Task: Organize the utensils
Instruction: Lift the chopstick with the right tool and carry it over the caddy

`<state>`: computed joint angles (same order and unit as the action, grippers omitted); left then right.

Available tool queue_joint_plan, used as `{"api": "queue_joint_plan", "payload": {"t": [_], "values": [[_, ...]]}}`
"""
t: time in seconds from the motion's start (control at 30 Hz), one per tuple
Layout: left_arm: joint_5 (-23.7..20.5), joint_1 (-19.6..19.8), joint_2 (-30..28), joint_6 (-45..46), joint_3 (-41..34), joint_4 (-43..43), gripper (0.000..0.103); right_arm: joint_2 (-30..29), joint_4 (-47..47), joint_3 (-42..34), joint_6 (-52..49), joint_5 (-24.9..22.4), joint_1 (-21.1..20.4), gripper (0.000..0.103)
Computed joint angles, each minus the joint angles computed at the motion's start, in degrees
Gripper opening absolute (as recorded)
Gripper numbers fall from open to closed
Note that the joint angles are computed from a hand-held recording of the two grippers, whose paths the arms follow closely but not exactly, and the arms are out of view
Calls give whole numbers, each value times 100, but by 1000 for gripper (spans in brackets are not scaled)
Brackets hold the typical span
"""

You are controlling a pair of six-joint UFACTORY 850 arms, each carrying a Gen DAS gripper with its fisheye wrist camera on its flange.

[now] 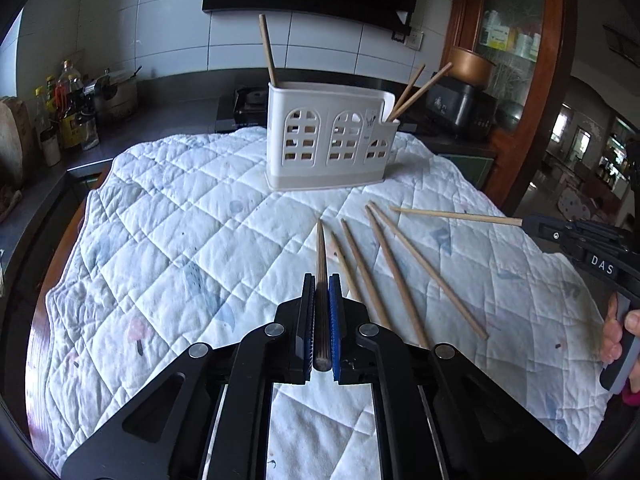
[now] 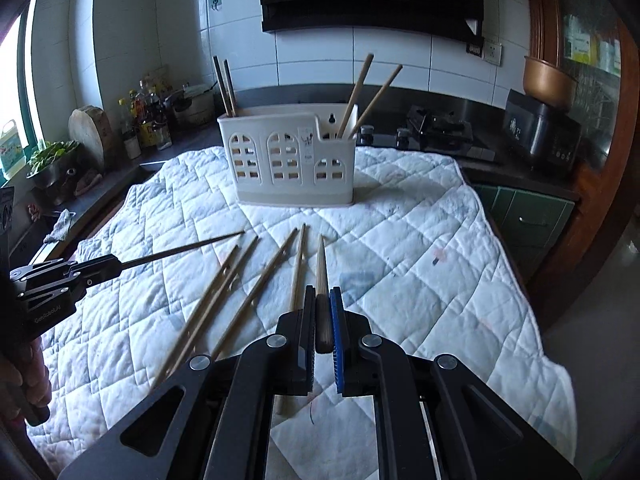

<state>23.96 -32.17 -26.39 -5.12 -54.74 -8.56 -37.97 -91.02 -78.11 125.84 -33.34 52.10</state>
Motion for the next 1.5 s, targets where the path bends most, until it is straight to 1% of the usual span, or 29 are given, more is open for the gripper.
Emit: {"api": "queue_joint_plan", "payload": {"t": [0.1,0.33,0.57,0.63,0.77,0.87,0.93,1.0,1.2,1.3,1.37,1.5], "values": [[-22,88,76,-404,-48,490,6,58,118,-157,-399,1,-53,7],[-234,212,122,-514,-330,981,6,-5,930,-767,-1802,275,-296,7],[-597,330,45,-576,-803,1381,6,-56,1782,-1373,-3013,467,-525,7],[-707,345,41,-487,-948,1395,6,-85,2053,-1598,-3412,416,-580,7],[-885,389,48,-693,-1214,1786,6,-178,2749,-2126,-4337,297,-715,7],[-934,406,93,-727,-1353,1942,5,-273,2991,-2523,-4822,28,-752,7],[-943,421,138,-820,-1439,2075,5,-343,3184,-2748,-5101,-64,-797,7],[-916,436,192,-747,-1541,2008,6,-452,3498,-3002,-5420,-89,-868,7],[-740,474,209,-117,-2066,1320,5,-956,4622,-3848,-6514,-209,-1059,7],[-659,451,55,573,-2454,620,5,-1205,4883,-4211,-6869,-362,-1085,7],[-563,418,-86,1113,-2693,56,5,-1309,5007,-4345,-7023,-376,-1098,7],[-545,419,-452,1304,-3218,-323,5,-1461,5129,-4534,-7207,-426,-1124,7]]}}
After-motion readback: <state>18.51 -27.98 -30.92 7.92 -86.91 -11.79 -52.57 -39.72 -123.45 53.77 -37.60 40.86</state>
